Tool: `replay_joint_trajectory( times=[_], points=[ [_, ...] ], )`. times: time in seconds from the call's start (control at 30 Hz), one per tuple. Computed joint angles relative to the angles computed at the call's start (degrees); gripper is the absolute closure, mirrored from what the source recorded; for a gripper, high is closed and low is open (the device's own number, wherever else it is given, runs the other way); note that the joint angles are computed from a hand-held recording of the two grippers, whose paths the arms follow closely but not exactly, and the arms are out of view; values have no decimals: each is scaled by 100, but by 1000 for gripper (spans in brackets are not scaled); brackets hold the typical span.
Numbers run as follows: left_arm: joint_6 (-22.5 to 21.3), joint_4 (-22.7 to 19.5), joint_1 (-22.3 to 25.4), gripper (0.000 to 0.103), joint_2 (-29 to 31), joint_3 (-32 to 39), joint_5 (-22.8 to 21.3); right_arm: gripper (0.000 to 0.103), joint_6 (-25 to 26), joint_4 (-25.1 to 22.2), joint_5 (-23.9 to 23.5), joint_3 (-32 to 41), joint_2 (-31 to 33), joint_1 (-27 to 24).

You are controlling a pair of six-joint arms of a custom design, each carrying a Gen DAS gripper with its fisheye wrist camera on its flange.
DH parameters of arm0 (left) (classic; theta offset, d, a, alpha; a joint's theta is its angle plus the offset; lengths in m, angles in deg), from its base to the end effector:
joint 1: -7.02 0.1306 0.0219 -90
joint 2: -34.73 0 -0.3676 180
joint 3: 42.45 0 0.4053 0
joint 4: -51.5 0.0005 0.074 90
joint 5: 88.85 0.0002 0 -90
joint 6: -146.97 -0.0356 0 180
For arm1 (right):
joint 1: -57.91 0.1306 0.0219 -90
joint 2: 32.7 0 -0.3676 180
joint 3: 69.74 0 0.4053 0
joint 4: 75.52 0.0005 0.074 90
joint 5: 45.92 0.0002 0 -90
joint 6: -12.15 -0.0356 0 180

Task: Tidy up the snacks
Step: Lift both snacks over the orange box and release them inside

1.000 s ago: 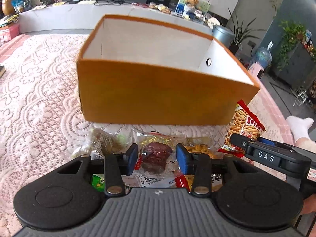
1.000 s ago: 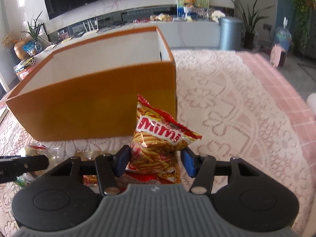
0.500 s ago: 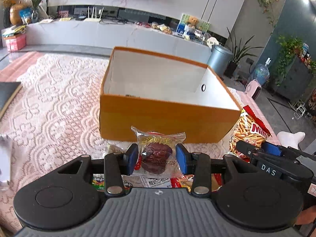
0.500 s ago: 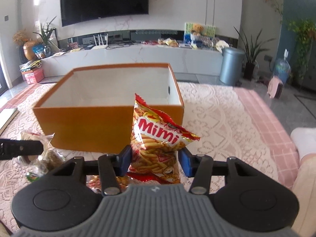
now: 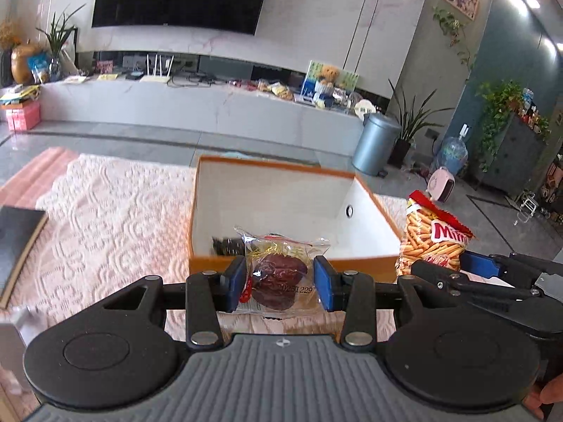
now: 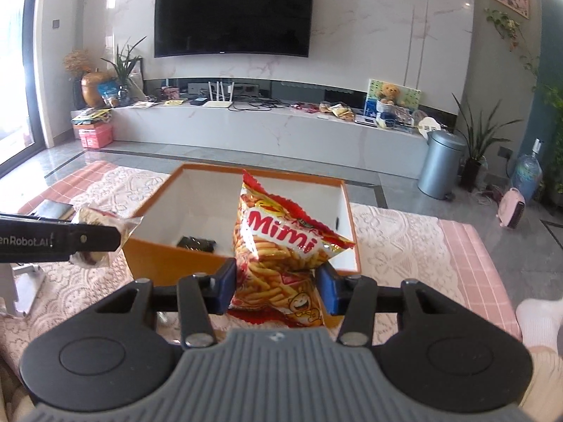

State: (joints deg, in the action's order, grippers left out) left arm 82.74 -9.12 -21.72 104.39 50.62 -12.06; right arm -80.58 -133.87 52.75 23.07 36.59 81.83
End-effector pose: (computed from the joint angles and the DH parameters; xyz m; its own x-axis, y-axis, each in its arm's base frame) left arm 0.3127 -0.1628 0.5704 -0.6116 -0.1473 -0.7773 0.0473 0.9739 -0.2218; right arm 0.3251 0.1378 0.5737 -0.5352 -0.1859 -0.8240 -0.2625 0.9638 -0.0469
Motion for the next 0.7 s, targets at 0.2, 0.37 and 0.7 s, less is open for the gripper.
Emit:
replay_joint_trajectory(
  times=[0.2,0.37,0.7],
  points=[
    [-251,82,223,57,169,266,100,57,120,-148,-67,621,467,55],
    [-569,163,326,56,416,560,105,57,313,-148,43,1097,862,117],
    [-1025,268,474,57,868,804,286,57,654,-371,81,1867,1748,47]
  ],
)
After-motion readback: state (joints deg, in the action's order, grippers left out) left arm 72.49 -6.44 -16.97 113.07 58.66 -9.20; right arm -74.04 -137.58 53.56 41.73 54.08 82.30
